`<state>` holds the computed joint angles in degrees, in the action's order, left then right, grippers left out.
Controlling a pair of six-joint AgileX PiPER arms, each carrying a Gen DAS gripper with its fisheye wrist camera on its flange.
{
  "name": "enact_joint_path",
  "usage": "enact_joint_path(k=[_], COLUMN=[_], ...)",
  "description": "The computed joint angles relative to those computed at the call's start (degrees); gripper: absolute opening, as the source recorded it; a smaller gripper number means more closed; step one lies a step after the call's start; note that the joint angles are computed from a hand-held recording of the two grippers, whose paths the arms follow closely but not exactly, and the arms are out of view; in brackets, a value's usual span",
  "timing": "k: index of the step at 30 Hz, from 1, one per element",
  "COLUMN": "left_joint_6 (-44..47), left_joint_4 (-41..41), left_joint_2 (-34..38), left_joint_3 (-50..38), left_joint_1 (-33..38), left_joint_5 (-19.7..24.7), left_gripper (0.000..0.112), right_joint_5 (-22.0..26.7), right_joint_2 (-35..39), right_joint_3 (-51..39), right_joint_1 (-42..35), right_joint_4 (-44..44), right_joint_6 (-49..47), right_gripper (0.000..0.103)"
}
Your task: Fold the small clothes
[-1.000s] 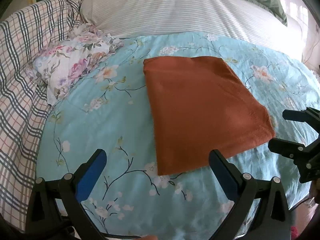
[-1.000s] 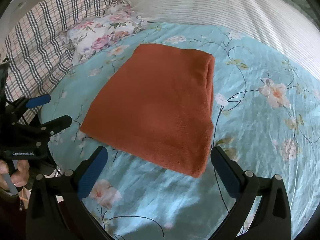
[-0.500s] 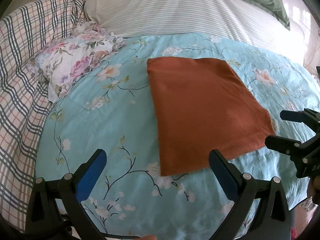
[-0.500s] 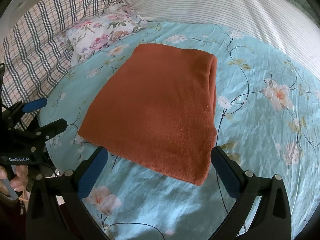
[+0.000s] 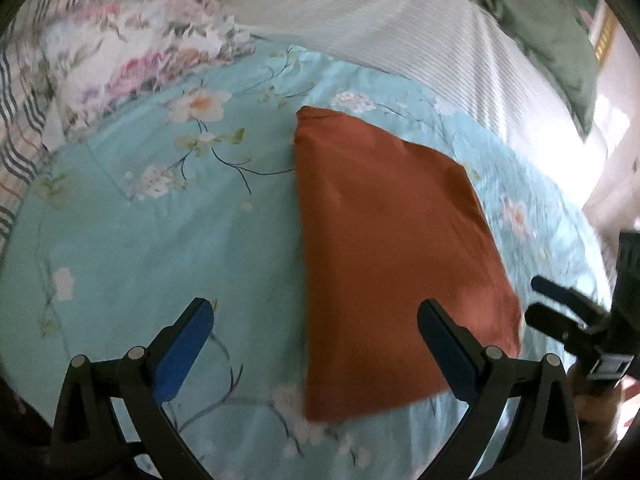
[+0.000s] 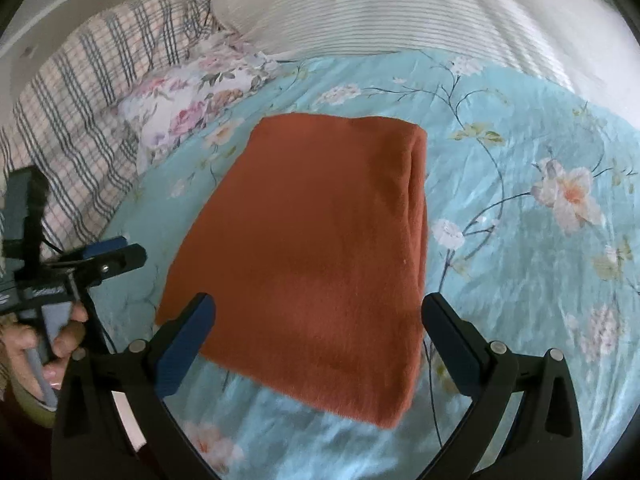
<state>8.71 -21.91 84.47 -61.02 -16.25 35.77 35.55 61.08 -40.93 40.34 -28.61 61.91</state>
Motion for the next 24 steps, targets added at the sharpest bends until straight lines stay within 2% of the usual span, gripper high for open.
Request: enact_joint_path(k=[3,5,7,10,12,14,16,17,21,22,23,24], left_joint_6=[2.48,1.45,2.28,0.53,-0.27,0.13,2.07,2.84,2.47,1.01,-0.37,-1.88], left_joint_4=[-2.77,-1.63,-2.51,-0.63,0.27,-0.2,-3.45,-5.29,-9.98,-9.71,-9.17,-8.21], left_joint_2=[4.46,7.79,10.81,15.05,18.72,22.35,26.97,29.45,40.49,43.97,47.03,49.99], left_joint_3=[-4.3,-8.07,-11.37,-15.47,-19.33,-23.62,-29.52,-32.84,-48.47,-53.89,-58.91,-63.96], left_joint_1=[1.43,1.22,1.19,0.28,0.16,0.74,1.94,2.66,4.67,4.82,4.87,4.72], left_joint_5=[1.01,1.72,2.38,2.38,2.78,3.99,6.34,7.9,14.97,17.47,19.58,21.14], left_gripper=[0.102,0.102,0.102,0.102,0.102,0.102,0.101,0.1,0.092,0.084,0.077,0.062], right_joint_5=[-3.9,-5.48,-8.32,-10.55,-11.82,-12.29,-12.26,-12.23,-11.95,-12.5,-13.1,-13.82], right_joint_2=[2.25,4.08,6.66,10.21,13.26,16.22,18.33,19.49,23.64,24.14,24.27,24.05], right_joint_3=[-1.13,-2.0,-2.89,-4.28,-5.65,-7.45,-9.04,-10.0,-12.84,-12.95,-12.72,-12.08], right_joint_1=[-6.01,-9.78,-15.15,-21.67,-25.95,-30.1,-32.17,-33.06,-35.21,-35.09,-35.11,-35.4], right_joint_4=[4.83,7.96,13.83,23.83,31.86,41.8,45.91,47.9,54.41,53.66,53.33,55.09], right_joint_6=[-7.58,-12.07,-19.16,-30.36,-39.06,-49.31,-53.88,-56.1,-63.23,-62.7,-62.74,-64.65], right_gripper=[0.102,0.102,0.1,0.087,0.074,0.071,0.07,0.065,0.041,0.037,0.03,0.026])
